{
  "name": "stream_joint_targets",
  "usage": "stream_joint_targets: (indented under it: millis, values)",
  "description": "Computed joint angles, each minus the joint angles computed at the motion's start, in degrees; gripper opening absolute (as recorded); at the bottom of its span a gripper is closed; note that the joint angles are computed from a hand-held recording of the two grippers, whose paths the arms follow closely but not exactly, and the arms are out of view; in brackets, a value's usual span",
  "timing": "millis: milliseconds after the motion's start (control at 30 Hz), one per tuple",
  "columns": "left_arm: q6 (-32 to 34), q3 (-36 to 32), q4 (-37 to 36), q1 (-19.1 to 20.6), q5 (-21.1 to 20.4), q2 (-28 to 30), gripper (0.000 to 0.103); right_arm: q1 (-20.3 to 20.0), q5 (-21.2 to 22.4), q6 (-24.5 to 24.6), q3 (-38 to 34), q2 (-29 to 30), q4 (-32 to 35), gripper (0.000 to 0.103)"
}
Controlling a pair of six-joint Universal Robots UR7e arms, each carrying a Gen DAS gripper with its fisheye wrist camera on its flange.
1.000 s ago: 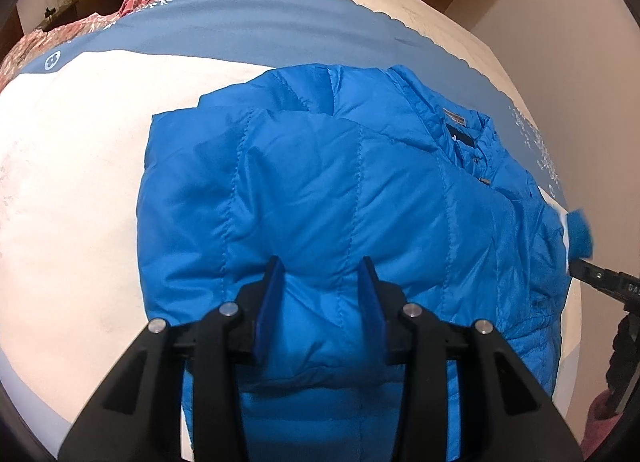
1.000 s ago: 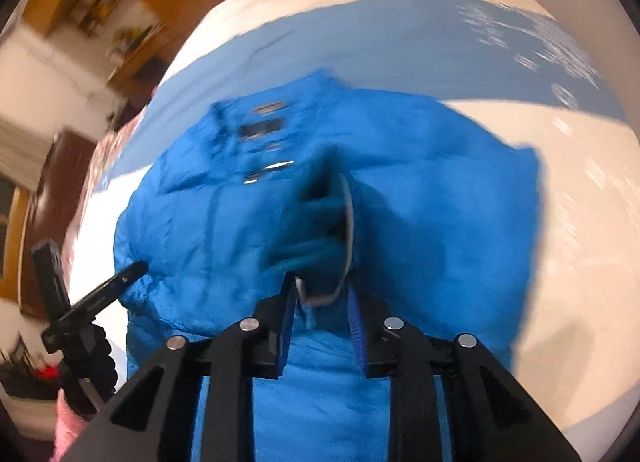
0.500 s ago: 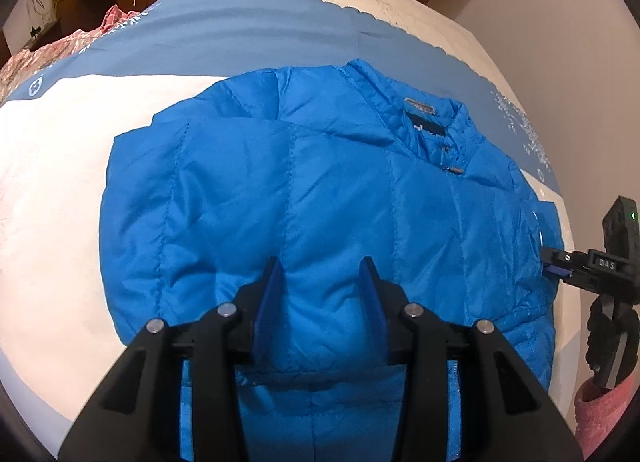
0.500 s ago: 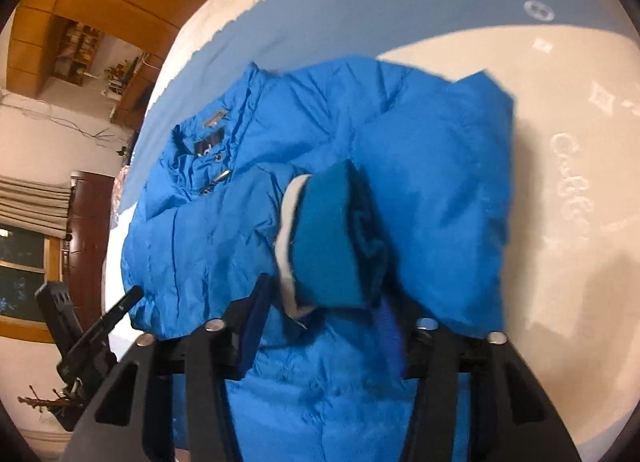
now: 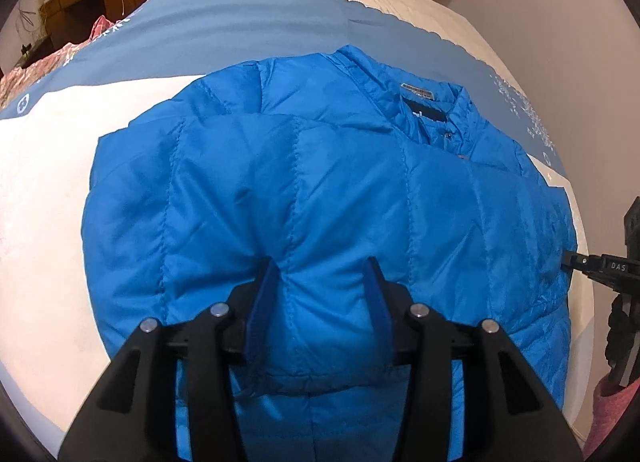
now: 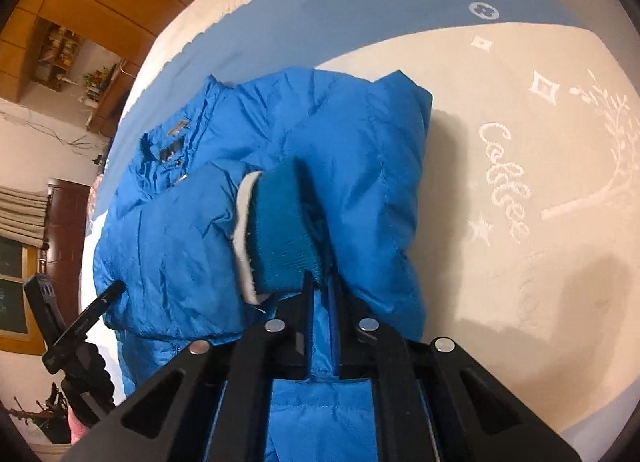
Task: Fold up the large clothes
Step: 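Grasp the sequined hem corners with both grippers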
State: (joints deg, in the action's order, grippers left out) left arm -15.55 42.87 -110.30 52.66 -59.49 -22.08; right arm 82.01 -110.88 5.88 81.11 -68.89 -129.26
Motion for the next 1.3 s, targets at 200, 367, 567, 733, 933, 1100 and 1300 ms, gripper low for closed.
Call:
stream_joint_targets:
  millis: [200,367,567,733,933,1100,1300]
  values:
    - [1.38,0.62,-0.82,-1.38,0.89,-0.78,0.044,4.57,-5.74,-4.02,-0.45,0.14,-5.38,0.013]
    - [1.20,-1.57,2.39,-1.23,0.91,1.50,0.044,4.87,-5.24,-4.47,-4.87,4.75,-0.89,0.013]
    - [3.39,1.22,-0.53,-0.53,0.06,0.84,0.045,3.17,-7.29,-3.88,-3.40,6.15,-0.62,0.011]
    - [-0.29,0.58,1.78,-0.44,-1.72,-0.18,0.045,2.35,-4.06,-1.96,-3.19,4.92,0.25,0.012]
    - [-0.33,19.87,-3.90,-2.69,1.13,-15.37,0.062,4.60,-0.67,-8.01,9.74,-6.68,-7.40,0.037]
    - [-9.43,36.96,-0.82,-2.92,0.23,-29.50,0.063,4.88,0.53,-9.33,24.69,-19.37,-7.61,0.048]
    - [-19.01,53.04,-2.35,-3.07,-6.71,-41.03,0.064,2.26,2.34,-5.60,38.14,-31.86,-4.96,0.057]
